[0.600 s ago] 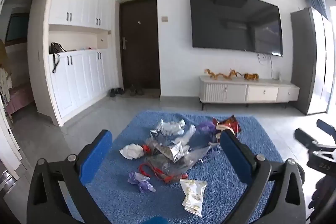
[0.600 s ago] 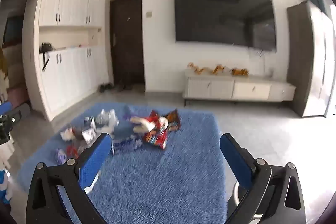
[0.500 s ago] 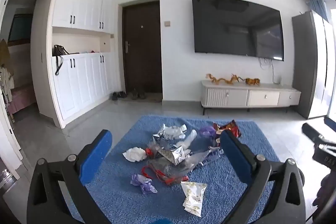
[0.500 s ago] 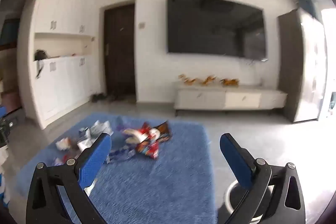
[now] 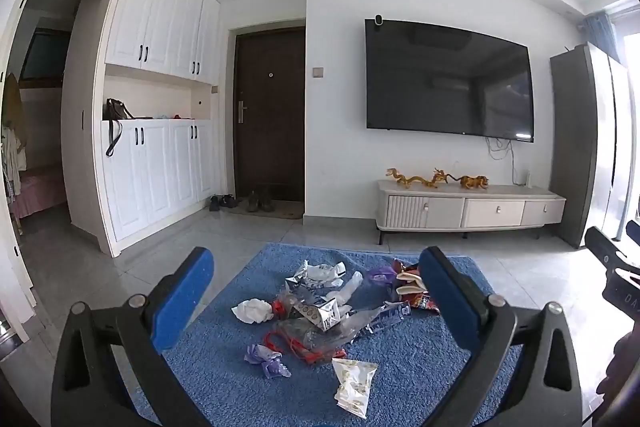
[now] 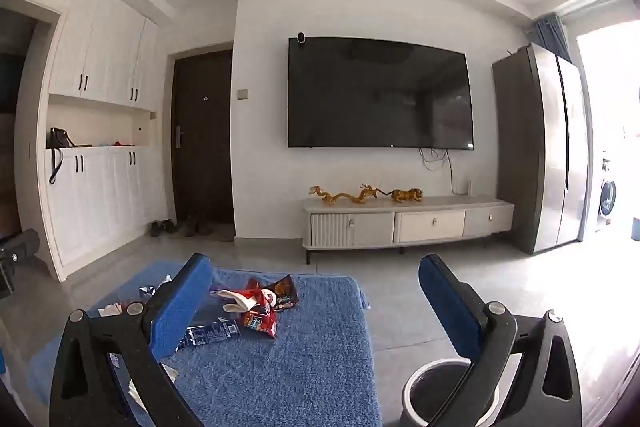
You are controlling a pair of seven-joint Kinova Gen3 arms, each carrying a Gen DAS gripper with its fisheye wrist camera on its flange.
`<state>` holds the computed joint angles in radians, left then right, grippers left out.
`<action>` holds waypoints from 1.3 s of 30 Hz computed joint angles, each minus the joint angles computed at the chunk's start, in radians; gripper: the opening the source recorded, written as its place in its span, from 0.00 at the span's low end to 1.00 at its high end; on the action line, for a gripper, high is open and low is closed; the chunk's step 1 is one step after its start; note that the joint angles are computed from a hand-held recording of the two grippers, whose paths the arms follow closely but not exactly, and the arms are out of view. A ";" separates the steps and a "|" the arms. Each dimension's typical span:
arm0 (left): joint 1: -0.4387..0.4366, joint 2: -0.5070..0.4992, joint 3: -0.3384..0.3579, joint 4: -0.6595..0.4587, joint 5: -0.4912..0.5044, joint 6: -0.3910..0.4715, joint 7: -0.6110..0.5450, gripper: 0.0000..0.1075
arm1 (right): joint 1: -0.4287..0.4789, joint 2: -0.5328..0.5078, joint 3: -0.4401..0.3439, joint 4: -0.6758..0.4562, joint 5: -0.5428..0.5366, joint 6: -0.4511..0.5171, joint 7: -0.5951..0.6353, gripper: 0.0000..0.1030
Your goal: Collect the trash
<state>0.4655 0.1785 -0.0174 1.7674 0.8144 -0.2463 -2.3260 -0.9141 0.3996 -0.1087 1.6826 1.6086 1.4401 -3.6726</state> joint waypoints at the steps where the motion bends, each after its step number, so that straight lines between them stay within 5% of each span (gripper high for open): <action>1: 0.008 0.001 -0.005 0.000 0.008 -0.007 -0.011 0.96 | 0.002 0.006 -0.006 0.007 0.013 0.014 -0.020 1.00; 22: 0.012 0.018 -0.014 -0.015 -0.032 0.024 -0.011 0.96 | 0.021 -0.069 -0.046 0.089 -0.010 0.020 -0.066 1.00; 35: 0.194 0.104 -0.288 -0.127 0.057 0.177 -0.040 0.96 | 0.122 -0.145 -0.064 0.122 -0.080 -0.164 -0.011 1.00; 39: 0.149 0.125 -0.268 -0.156 0.007 0.218 0.016 0.96 | 0.151 -0.162 -0.064 0.136 -0.080 -0.217 -0.005 1.00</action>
